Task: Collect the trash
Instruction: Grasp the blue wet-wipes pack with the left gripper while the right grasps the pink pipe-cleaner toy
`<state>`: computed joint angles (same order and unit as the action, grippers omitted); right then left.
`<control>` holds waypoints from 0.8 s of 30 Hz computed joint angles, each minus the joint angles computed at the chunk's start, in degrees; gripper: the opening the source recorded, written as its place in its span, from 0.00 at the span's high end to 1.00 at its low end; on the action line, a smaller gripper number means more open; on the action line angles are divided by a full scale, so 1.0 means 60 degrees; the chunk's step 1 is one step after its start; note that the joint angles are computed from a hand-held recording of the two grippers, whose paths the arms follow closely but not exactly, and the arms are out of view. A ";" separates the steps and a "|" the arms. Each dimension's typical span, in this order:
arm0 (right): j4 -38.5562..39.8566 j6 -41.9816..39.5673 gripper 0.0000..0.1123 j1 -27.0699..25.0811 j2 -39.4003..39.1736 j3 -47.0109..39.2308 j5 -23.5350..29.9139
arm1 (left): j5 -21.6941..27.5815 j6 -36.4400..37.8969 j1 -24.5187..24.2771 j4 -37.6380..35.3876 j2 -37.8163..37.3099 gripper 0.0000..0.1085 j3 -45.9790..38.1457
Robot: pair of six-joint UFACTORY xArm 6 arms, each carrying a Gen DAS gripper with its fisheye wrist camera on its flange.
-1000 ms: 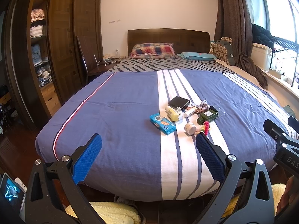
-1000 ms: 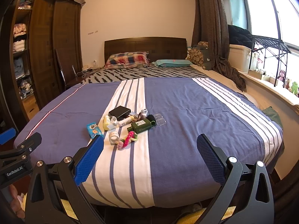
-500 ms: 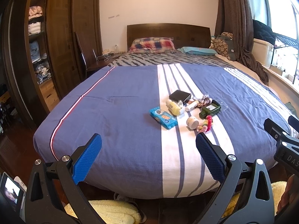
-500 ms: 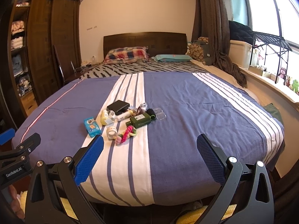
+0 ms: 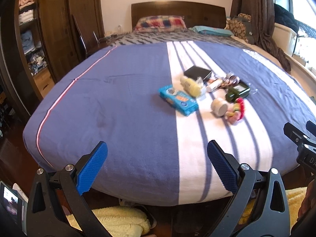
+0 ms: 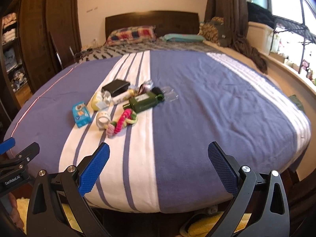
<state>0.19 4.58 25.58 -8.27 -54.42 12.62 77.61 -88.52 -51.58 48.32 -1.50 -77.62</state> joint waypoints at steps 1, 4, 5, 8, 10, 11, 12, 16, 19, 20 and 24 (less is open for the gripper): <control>0.0224 -0.0153 0.11 0.0066 0.0231 -0.0159 0.0013 | -0.0179 0.0052 0.0149 -0.0066 -0.0011 0.12 0.0111; 0.0377 -0.0118 0.11 0.0196 0.0911 -0.0665 0.0083 | -0.0425 0.0294 0.0474 -0.0086 0.0068 0.12 0.0224; 0.0663 -0.0309 0.11 0.0260 0.1098 -0.0805 0.0080 | -0.0380 0.0393 0.0507 -0.0033 0.0128 0.12 0.0186; 0.2128 -0.1493 0.12 0.0500 0.1766 -0.1419 0.0276 | -0.0822 0.0661 0.0789 -0.0039 0.0128 0.12 0.0325; 0.2587 -0.1818 0.17 0.0653 0.2145 -0.1758 0.0398 | -0.1110 0.0758 0.0994 -0.0139 0.0133 0.12 0.0420; 0.2906 -0.2072 0.22 0.0733 0.2350 -0.1952 0.0484 | -0.1208 0.0814 0.1080 -0.0203 0.0143 0.12 0.0463; 0.3070 -0.2193 0.24 0.0778 0.2486 -0.2084 0.0548 | -0.1363 0.0881 0.1176 -0.0276 0.0120 0.12 0.0553; 0.2730 -0.1821 0.29 0.0932 0.2999 -0.2599 0.0412 | -0.1801 0.0965 0.1381 -0.0399 0.0021 0.12 0.0834; 0.2996 -0.1990 0.39 0.0954 0.3270 -0.3005 0.0563 | -0.2065 0.1043 0.1530 -0.0430 0.0024 0.12 0.0906; 0.2670 -0.1746 0.40 0.0938 0.3347 -0.3111 0.0647 | -0.2219 0.1077 0.1597 -0.0438 0.0035 0.12 0.0919; 0.2317 -0.1640 0.42 0.0913 0.3488 -0.3227 0.0702 | -0.2957 0.1183 0.1904 -0.0451 0.0204 0.12 0.0860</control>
<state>14.09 -5.26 31.06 12.66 -73.79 16.83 59.87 -81.42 -40.15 45.62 -0.27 -72.46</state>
